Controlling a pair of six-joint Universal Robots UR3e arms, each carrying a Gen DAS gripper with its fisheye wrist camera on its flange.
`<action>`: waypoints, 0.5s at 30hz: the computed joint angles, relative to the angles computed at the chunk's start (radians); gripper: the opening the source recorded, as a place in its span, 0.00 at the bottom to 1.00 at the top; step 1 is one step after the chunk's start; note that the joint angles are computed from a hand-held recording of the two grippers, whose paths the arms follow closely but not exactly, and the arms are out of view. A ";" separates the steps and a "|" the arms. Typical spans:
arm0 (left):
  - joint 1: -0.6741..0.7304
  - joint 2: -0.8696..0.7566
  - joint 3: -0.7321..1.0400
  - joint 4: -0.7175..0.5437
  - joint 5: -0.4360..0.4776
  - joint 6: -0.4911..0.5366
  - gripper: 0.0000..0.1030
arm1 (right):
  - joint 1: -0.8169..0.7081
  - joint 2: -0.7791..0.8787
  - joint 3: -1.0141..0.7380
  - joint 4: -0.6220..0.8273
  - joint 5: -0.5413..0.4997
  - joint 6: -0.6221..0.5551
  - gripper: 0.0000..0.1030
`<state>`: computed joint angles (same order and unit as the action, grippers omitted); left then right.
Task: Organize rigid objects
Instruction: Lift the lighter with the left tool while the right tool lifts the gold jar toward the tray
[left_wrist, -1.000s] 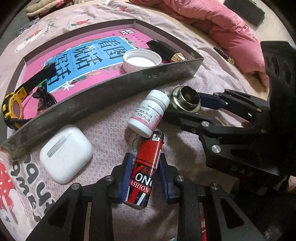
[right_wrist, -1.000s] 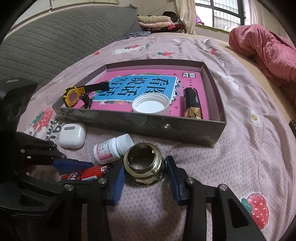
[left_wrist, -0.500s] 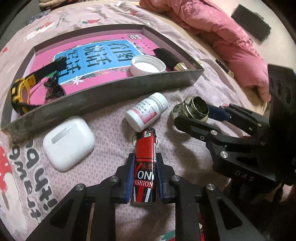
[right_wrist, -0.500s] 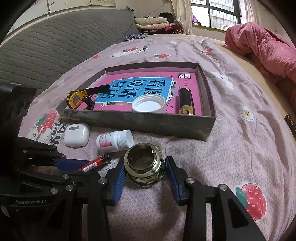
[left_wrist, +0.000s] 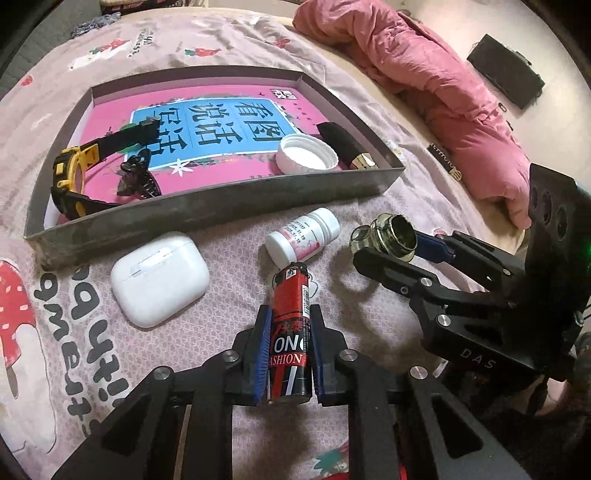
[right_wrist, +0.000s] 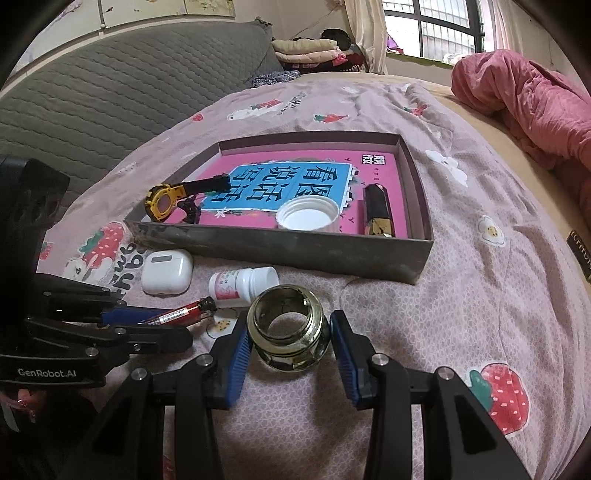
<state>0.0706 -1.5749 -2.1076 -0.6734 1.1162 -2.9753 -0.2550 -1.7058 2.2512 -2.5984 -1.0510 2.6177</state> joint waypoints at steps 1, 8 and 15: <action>0.006 0.004 -0.004 -0.003 -0.004 0.003 0.18 | 0.000 -0.002 0.001 0.001 0.002 0.001 0.41; 0.075 0.087 -0.065 -0.005 -0.067 0.031 0.18 | -0.001 -0.008 0.001 0.003 0.007 0.007 0.41; 0.103 0.140 -0.073 -0.033 -0.086 0.044 0.18 | -0.006 -0.022 0.001 0.015 0.017 0.003 0.41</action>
